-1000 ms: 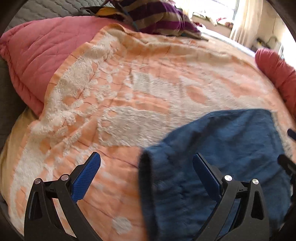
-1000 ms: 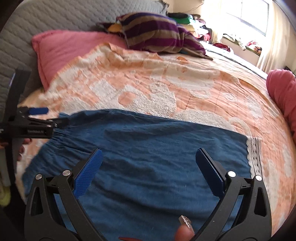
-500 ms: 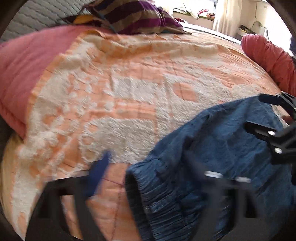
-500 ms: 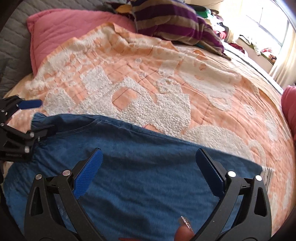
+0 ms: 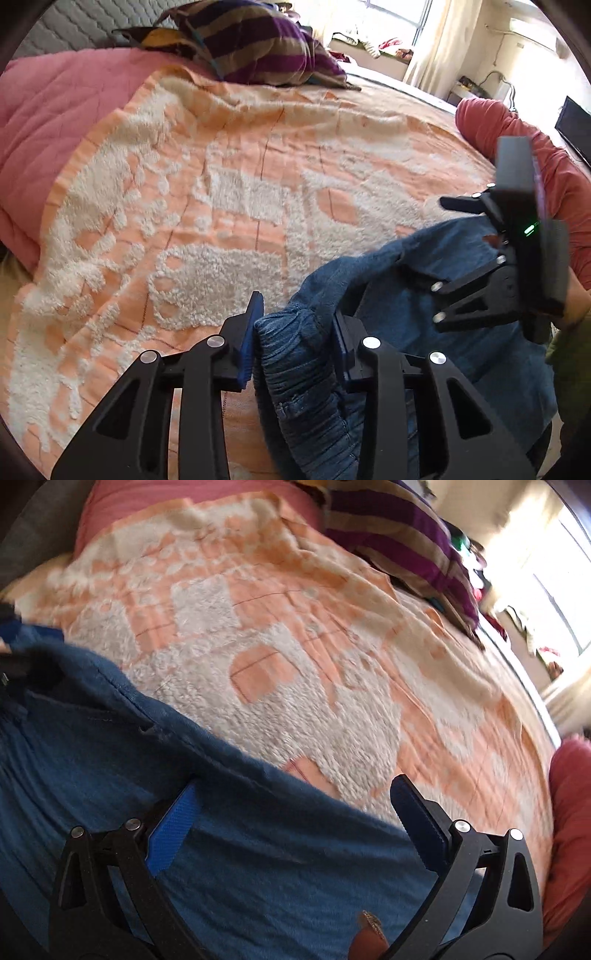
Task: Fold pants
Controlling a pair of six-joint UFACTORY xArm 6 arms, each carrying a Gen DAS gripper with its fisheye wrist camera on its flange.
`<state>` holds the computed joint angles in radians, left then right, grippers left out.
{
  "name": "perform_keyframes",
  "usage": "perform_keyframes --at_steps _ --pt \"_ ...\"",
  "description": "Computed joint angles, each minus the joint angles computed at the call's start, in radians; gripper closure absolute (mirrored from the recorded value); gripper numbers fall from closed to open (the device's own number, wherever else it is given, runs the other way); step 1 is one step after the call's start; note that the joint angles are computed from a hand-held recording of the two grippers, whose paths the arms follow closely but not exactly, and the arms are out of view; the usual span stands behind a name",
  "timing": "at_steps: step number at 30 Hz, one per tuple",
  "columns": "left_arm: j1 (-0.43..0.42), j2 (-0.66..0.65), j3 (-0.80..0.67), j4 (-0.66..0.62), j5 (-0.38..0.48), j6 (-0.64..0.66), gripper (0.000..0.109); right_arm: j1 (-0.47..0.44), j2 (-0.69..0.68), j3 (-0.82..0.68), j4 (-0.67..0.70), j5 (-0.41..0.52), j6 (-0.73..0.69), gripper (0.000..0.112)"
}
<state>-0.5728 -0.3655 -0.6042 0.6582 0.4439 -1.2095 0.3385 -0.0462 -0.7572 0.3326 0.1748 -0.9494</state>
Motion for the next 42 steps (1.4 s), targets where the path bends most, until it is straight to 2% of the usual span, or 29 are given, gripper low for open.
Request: perform_keyframes --at_steps 1,2,3,4,5,7,12,16,20,23,25,27,29,35,37,42 --pt "-0.001 0.003 -0.001 0.001 0.000 0.001 0.076 0.003 0.006 0.003 -0.037 -0.006 0.014 0.037" --pt "-0.002 0.011 -0.004 0.001 0.005 0.000 0.076 0.010 0.006 0.002 -0.032 0.007 -0.006 0.060" --pt "0.000 0.017 -0.007 -0.002 0.007 0.004 0.076 0.014 0.005 -0.007 0.001 0.039 -0.037 0.070" --pt "0.001 0.025 -0.011 -0.005 0.014 0.008 0.076 0.016 0.002 -0.019 0.040 0.085 -0.067 0.087" --pt "0.005 0.030 -0.014 -0.011 0.017 0.013 0.076 0.018 -0.006 -0.020 0.080 0.109 -0.097 0.096" --pt "0.011 0.026 -0.011 0.010 0.020 -0.006 0.076 0.022 -0.038 0.003 0.175 0.115 -0.167 0.103" --pt "-0.014 0.009 -0.018 0.053 0.063 -0.017 0.076 -0.005 -0.141 0.057 0.389 0.157 -0.289 0.106" --pt "-0.075 -0.022 -0.035 0.162 0.142 -0.085 0.076 -0.035 -0.242 0.101 0.477 0.202 -0.333 0.107" --pt "-0.112 -0.060 -0.025 0.196 0.165 -0.130 0.076 -0.067 -0.353 0.145 0.491 0.251 -0.323 0.107" --pt "-0.169 -0.081 -0.031 0.276 0.240 -0.170 0.073 -0.111 -0.466 0.189 0.500 0.332 -0.327 0.107" --pt "-0.210 -0.096 -0.037 0.265 0.288 -0.146 0.073 -0.143 -0.548 0.228 0.503 0.394 -0.329 0.108" --pt "-0.272 -0.123 -0.033 0.317 0.349 -0.183 0.073 -0.171 -0.634 0.274 0.492 0.443 -0.322 0.108" --pt "-0.350 -0.154 -0.010 0.348 0.412 -0.235 0.073 -0.220 -0.723 0.317 0.497 0.530 -0.330 0.108" --pt "-0.511 -0.190 0.052 0.290 0.486 -0.327 0.073 -0.349 -0.985 0.449 0.442 0.764 -0.331 0.108" --pt "-0.546 -0.197 0.062 0.267 0.510 -0.343 0.073 -0.398 -1.073 0.496 0.440 0.856 -0.344 0.108" --pt "-0.613 -0.205 0.074 0.216 0.566 -0.354 0.072 -0.479 -1.247 0.592 0.435 1.006 -0.355 0.108"
